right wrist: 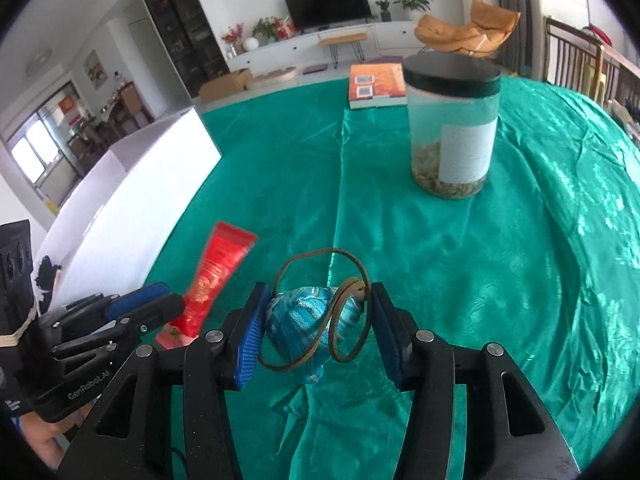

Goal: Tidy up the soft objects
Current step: 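Lift both held items and carry them toward the white box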

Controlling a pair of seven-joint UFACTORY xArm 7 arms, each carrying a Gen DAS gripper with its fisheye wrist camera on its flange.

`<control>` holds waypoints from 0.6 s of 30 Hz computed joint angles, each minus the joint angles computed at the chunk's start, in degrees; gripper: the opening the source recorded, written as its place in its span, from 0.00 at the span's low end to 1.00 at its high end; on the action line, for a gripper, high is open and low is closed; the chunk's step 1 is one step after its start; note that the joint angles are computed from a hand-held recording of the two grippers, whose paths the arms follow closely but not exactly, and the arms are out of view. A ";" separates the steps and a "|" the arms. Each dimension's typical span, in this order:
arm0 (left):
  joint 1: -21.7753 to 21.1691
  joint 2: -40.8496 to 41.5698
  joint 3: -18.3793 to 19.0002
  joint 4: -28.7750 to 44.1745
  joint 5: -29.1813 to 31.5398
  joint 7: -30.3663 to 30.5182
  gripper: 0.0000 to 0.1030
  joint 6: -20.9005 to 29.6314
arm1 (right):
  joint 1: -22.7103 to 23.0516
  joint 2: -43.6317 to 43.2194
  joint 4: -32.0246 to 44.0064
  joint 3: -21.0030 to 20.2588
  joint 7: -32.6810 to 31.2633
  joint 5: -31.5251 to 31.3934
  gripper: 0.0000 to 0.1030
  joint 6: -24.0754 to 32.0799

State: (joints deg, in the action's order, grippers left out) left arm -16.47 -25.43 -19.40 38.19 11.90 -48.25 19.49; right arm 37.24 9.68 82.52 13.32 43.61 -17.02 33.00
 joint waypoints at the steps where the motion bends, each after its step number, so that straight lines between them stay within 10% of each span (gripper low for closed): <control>1: -0.58 -0.76 0.40 0.21 -0.35 0.50 0.26 0.20 | 0.32 -0.75 0.24 -0.09 0.58 -0.88 0.51 0.24; 8: -3.14 -0.25 2.11 2.67 -3.53 5.67 0.30 8.12 | 0.83 -5.38 0.03 0.60 5.40 -6.65 0.51 0.66; 12: -2.21 0.23 0.49 0.53 -3.06 2.39 0.89 6.32 | -0.96 -9.60 -6.63 1.63 10.67 -8.30 0.51 -2.03; 18: 1.41 6.16 -3.52 4.07 6.63 -1.77 0.88 8.61 | -4.78 -14.71 -18.39 3.78 18.30 -6.59 0.51 -9.51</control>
